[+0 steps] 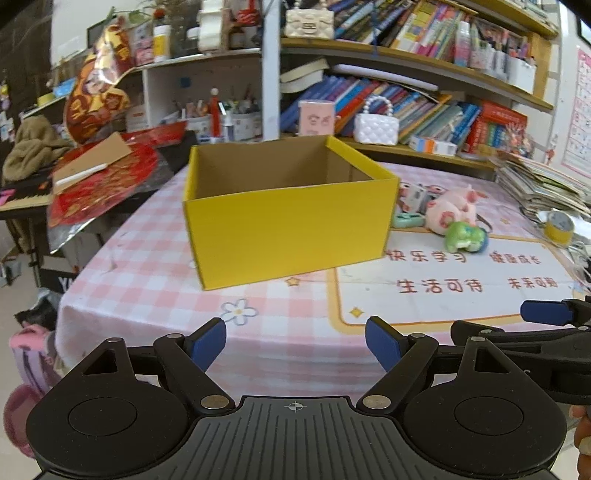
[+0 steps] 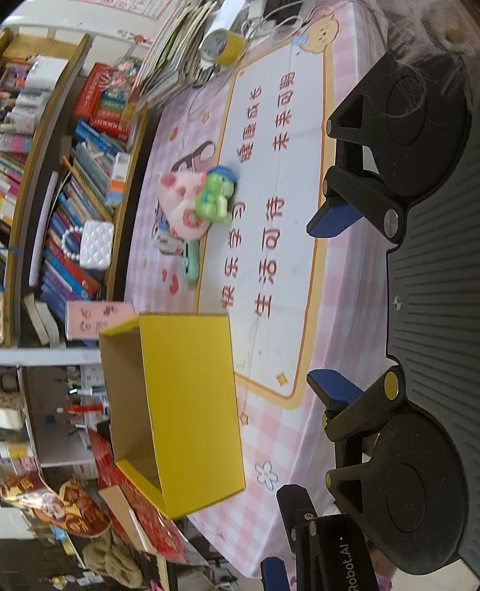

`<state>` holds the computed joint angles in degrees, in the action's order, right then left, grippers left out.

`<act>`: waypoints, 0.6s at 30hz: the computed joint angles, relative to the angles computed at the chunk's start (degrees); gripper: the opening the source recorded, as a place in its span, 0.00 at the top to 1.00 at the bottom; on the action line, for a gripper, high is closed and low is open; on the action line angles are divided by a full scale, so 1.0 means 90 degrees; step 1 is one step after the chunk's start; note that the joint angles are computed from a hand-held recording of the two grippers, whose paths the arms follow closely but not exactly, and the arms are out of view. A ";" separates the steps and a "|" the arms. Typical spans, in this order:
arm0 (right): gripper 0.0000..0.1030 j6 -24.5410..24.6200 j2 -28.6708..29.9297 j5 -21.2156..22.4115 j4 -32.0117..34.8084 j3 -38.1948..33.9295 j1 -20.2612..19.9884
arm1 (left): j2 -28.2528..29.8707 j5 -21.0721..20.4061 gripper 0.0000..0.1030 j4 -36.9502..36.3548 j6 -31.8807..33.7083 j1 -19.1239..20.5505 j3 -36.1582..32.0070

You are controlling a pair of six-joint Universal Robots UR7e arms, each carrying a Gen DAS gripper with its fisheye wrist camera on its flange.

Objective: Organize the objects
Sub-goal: 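Withdraw both open grippers from the box toward the pink pig and green toy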

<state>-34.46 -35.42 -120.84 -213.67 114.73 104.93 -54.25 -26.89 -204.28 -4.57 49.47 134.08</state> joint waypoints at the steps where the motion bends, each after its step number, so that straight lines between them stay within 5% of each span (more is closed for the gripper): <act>1: 0.26 -0.0011 -0.0009 -0.0028 -0.0020 0.0004 -0.0011 | 0.0025 -0.0065 0.18 0.0018 0.0018 0.0014 -0.0034; 18: 0.26 -0.0100 -0.0268 -0.0162 0.0100 -0.0245 -0.0423 | 0.0722 -0.0636 0.17 0.0383 0.0545 0.0192 -0.1108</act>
